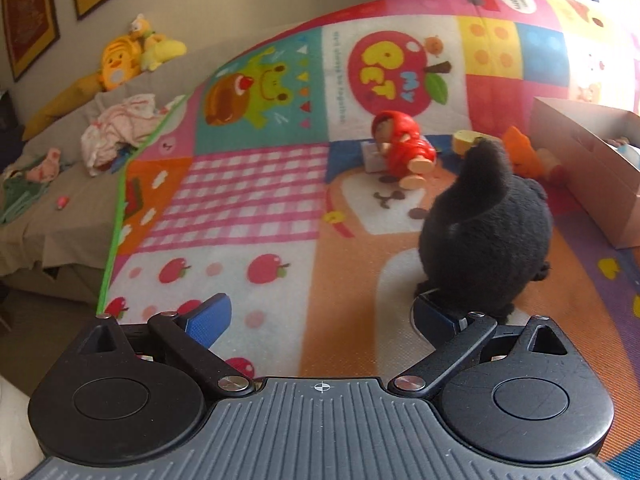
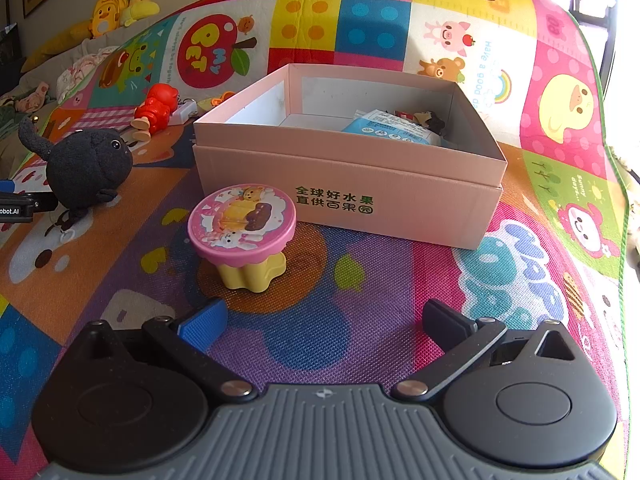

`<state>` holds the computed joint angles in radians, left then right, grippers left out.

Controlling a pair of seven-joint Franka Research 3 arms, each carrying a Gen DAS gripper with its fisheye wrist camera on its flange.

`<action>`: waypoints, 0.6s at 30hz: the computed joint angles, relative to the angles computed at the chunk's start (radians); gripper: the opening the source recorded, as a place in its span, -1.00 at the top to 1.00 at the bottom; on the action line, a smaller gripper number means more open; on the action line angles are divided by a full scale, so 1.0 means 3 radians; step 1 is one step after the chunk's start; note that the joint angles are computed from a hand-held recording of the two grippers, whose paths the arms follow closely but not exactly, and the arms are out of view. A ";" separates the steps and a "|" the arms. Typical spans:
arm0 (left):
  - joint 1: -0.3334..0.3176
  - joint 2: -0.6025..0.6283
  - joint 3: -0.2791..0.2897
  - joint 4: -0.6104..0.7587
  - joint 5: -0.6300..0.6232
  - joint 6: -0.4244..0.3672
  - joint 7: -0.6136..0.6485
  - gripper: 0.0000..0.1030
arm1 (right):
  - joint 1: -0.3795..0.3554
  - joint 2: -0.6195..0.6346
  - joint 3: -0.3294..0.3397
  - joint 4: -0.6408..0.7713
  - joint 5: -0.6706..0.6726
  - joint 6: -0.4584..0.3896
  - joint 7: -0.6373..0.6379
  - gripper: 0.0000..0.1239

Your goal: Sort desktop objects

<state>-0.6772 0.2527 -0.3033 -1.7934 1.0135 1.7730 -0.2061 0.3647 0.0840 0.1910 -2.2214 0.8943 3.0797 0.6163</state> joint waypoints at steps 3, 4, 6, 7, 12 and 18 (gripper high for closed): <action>0.0036 -0.0090 -0.0007 -0.0109 -0.0019 0.0148 -0.0114 -0.95 | 0.0004 0.0004 -0.0007 0.0002 -0.0017 -0.0007 0.0034 -0.66; 0.0051 -0.0116 -0.0015 -0.0145 -0.0008 0.0238 -0.0126 -0.96 | 0.0003 0.0005 -0.0006 0.0003 -0.0016 -0.0008 0.0044 -0.66; 0.0060 -0.0123 -0.0036 -0.0167 0.0024 0.0381 -0.0131 -0.96 | 0.0001 0.0010 -0.0010 0.0008 -0.0023 -0.0014 0.0070 -0.66; 0.0061 -0.0112 -0.0043 -0.0159 0.0040 0.0446 -0.0117 -0.96 | -0.0001 0.0011 -0.0010 0.0009 -0.0025 -0.0016 0.0074 -0.66; 0.0091 -0.0092 -0.0024 -0.0166 0.0149 0.0969 -0.0153 -0.97 | 0.0001 0.0013 -0.0012 0.0001 -0.0096 0.0003 0.0126 -0.66; 0.0017 0.0206 0.0074 0.0209 0.0267 0.1057 -0.0140 -0.97 | -0.0005 0.0008 0.0010 -0.0016 -0.0072 0.0045 0.0102 -0.66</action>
